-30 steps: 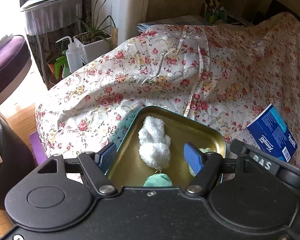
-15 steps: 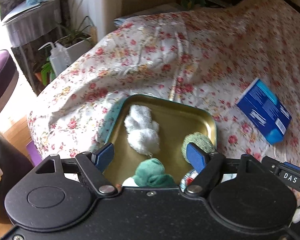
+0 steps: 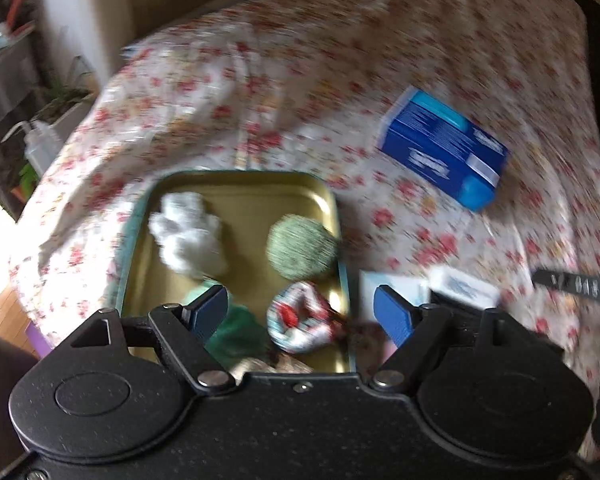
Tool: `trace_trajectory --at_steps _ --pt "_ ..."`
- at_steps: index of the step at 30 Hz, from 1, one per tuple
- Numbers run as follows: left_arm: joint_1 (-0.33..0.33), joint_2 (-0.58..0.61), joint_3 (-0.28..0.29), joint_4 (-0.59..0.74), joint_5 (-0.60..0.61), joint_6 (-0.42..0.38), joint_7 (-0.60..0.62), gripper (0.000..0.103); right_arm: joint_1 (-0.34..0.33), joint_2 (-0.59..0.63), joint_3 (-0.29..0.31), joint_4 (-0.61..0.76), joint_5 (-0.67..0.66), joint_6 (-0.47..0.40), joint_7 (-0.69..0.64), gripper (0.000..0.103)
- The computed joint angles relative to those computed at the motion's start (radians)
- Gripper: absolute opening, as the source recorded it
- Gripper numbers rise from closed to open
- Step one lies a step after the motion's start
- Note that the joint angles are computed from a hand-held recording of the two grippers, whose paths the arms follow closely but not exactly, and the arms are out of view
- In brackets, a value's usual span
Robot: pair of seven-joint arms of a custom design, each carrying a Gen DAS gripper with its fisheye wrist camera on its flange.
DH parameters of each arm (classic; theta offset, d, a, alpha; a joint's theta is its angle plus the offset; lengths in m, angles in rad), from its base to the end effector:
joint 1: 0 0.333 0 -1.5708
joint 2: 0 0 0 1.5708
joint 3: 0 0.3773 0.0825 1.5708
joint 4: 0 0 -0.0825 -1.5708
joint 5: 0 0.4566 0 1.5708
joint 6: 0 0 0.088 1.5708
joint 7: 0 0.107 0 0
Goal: Organize soft objects
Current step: 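Move both grippers back toward the remaining items on the bed, then grasp the pink cloth bundle with the left gripper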
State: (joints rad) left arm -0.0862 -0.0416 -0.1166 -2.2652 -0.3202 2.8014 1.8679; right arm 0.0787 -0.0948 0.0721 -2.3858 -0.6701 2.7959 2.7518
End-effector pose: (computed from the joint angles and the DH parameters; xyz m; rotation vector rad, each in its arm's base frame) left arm 0.6007 -0.1089 0.4580 -1.7077 2.1549 -0.7399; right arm 0.5554 0.1140 0.4183 -1.4079 2.2457 -0.5974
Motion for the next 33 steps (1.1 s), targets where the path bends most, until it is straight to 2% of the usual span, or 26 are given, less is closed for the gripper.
trace_trajectory --at_steps 2,5,11,18,26,33 --pt "-0.011 -0.004 -0.004 -0.003 -0.028 -0.026 0.043 0.076 -0.007 -0.007 -0.005 -0.009 0.007 0.021 0.009 0.065" --pt "-0.024 -0.003 -0.006 0.005 -0.101 -0.107 0.116 0.076 -0.02 -0.012 0.007 -0.01 -0.031 0.034 0.05 0.065" --pt "-0.034 0.005 -0.024 0.008 -0.12 -0.216 0.107 0.076 -0.026 -0.017 0.019 -0.013 -0.088 0.041 0.073 0.066" --pt "-0.053 0.018 -0.046 0.0 -0.076 -0.217 0.096 0.076 -0.03 -0.026 0.016 -0.028 -0.082 0.056 0.069 0.068" --pt "-0.068 0.048 -0.066 0.011 -0.027 -0.211 0.082 0.076 -0.047 -0.028 0.012 -0.046 -0.013 0.09 0.037 0.069" --pt "-0.069 0.082 -0.078 0.027 0.079 -0.22 0.02 0.076 -0.06 -0.027 0.02 -0.051 0.009 0.1 0.028 0.07"
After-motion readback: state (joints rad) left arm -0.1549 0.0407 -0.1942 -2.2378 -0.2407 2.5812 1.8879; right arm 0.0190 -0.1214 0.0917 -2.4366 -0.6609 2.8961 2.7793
